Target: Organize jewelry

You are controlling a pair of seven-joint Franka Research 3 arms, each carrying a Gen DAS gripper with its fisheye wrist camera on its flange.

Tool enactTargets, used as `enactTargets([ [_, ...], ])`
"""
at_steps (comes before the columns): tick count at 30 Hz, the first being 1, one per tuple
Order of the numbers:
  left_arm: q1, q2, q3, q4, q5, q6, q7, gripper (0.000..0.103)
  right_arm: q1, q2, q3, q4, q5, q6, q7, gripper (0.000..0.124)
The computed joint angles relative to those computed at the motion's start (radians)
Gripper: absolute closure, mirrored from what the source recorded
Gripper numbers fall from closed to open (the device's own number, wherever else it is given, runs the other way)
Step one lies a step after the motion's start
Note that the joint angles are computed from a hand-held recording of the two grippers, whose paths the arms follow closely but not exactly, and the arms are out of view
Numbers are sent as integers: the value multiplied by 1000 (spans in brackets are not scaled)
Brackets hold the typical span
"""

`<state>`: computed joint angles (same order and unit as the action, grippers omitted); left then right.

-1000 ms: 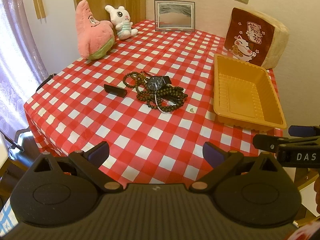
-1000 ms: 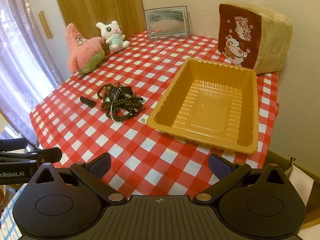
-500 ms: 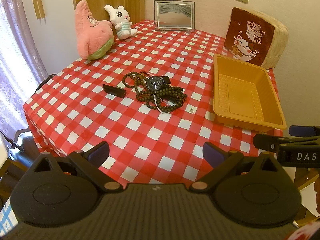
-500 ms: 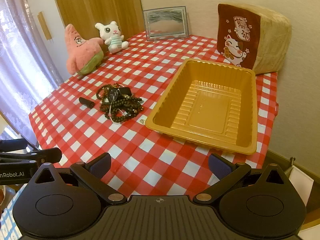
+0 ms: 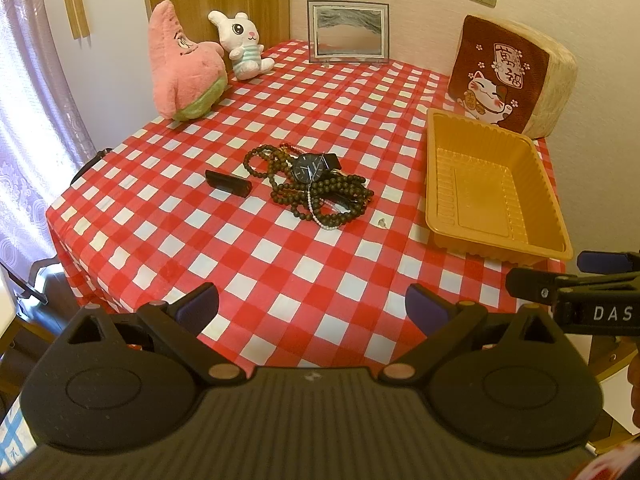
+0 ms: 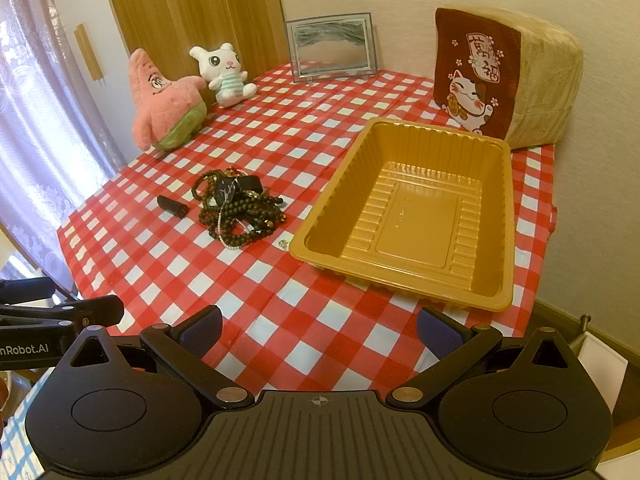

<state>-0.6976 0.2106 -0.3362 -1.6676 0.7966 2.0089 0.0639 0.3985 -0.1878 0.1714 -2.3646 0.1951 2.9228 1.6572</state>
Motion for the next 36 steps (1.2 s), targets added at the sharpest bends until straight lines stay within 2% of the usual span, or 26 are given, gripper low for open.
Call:
enactTargets([
  [26,-4,8,5,10,2,0,2,4,-3,-12,-9,1,21,-10,-25,21],
  [29,-13,29,4,46,1,-15,4,4,2,-17,-16,-4,38,-1,-41,21],
  [32,-27,68,9,101,7,-37,17,4,-19,-23,-7,-35,17,53,-20,21],
  [34,-38,85,17,120,10,-46,23,4,-20,-22,-13,-68,27,135,-24,21],
  [36,-42,85,25,106,14,-36,18,4,8,-18,-40,-99,70,210,-50,21],
])
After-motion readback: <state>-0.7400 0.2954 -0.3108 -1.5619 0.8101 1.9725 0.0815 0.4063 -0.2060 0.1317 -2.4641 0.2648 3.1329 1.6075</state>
